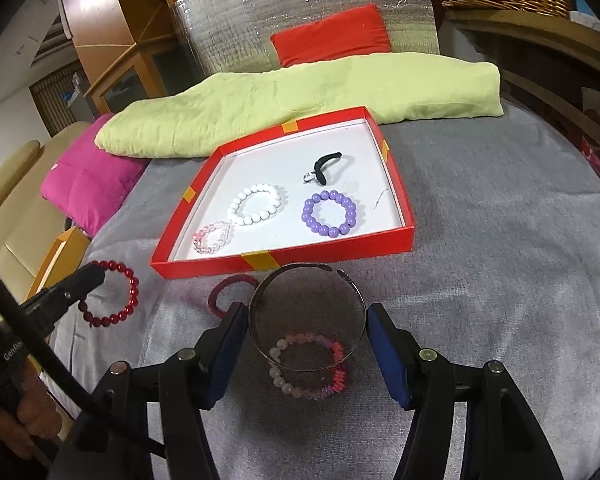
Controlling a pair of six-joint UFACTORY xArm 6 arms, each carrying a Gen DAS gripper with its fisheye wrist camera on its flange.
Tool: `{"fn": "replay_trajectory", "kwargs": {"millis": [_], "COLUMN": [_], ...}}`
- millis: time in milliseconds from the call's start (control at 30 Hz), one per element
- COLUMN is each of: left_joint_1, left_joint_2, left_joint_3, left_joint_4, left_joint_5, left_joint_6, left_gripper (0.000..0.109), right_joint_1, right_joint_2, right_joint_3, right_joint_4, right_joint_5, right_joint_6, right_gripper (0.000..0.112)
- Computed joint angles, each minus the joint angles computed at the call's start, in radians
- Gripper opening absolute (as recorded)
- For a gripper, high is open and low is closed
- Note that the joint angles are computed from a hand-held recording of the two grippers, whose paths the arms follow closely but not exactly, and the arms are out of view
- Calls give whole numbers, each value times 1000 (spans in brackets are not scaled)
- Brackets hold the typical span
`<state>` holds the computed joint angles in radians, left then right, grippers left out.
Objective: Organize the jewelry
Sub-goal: 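Carry the silver bangle and red bracelet into the red box and release both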
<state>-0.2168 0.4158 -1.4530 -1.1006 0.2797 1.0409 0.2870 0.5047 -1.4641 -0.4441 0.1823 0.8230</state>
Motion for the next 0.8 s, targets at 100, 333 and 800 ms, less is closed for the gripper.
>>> {"fn": "replay_trajectory", "kwargs": {"millis": [100,333,800], "left_joint_1": [-6,-13,36], "left_joint_2": [26,118,432], "left_joint_3": [-47,-184,-640], "left_joint_4": [-15,22,171], "left_joint_5": [-10,2,212], "left_joint_6": [3,-41,-290], "left_gripper": [10,10,10], "right_joint_1": [-6,-11,-9], "right_joint_2": [11,79,445], "right_joint_3": [-29,-147,-739], "right_joint_4": [-79,-22,442], "right_joint_5": [-5,0,225], "right_joint_6": [65,25,-341], "right_gripper": [64,64,64]}}
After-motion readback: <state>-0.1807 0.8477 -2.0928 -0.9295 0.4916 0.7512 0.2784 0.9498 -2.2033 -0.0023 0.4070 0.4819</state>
